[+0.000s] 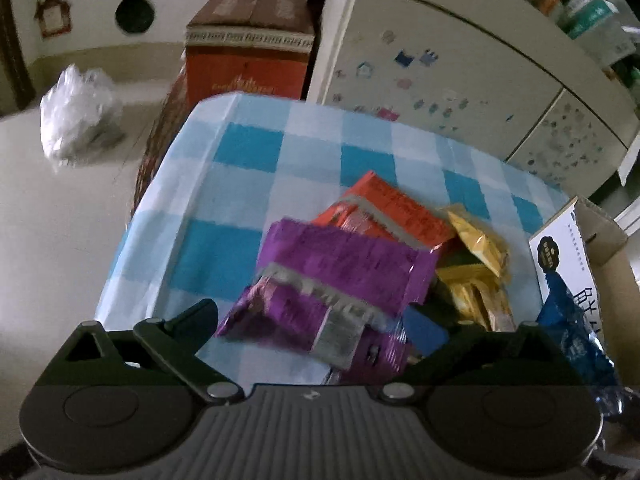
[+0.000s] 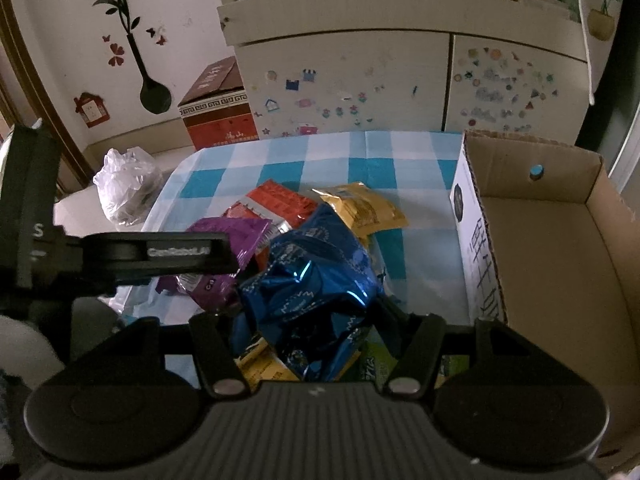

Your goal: Organize snacks

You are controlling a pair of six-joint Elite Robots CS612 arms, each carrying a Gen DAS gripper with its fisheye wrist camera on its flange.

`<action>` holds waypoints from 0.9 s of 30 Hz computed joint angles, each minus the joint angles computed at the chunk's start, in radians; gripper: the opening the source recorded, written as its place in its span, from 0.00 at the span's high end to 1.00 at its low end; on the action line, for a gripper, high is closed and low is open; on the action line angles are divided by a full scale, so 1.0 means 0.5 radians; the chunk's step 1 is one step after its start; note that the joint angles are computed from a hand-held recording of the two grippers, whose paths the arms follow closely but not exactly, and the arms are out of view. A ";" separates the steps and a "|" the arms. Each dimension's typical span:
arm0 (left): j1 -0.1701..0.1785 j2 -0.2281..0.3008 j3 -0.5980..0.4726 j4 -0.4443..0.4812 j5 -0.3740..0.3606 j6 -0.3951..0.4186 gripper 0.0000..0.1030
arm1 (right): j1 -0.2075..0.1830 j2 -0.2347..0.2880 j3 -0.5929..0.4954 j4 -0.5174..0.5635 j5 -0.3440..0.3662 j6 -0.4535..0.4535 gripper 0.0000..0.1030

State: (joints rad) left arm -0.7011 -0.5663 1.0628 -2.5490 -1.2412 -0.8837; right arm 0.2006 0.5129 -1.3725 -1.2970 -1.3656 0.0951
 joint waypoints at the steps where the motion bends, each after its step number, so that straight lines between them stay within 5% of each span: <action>1: -0.004 0.008 -0.011 -0.008 0.021 0.053 0.02 | -0.001 0.000 0.001 0.000 0.004 -0.002 0.40; 6: -0.011 0.040 -0.047 0.018 0.039 0.160 0.08 | -0.003 0.000 -0.001 0.000 0.008 -0.002 0.40; 8: -0.009 0.039 -0.036 -0.012 0.029 0.187 0.26 | -0.003 0.000 0.002 -0.001 0.004 0.000 0.40; 11: -0.006 0.016 0.012 -0.124 0.013 0.158 0.32 | -0.001 0.000 0.002 -0.006 0.002 0.003 0.40; 27: -0.065 -0.065 0.114 -0.320 0.190 0.163 0.33 | 0.001 -0.006 0.002 -0.066 0.019 -0.022 0.39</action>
State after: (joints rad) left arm -0.7337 -0.5988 1.1197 -2.7090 -1.1459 -0.8023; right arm 0.2009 0.5097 -1.3716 -1.3302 -1.3560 0.0842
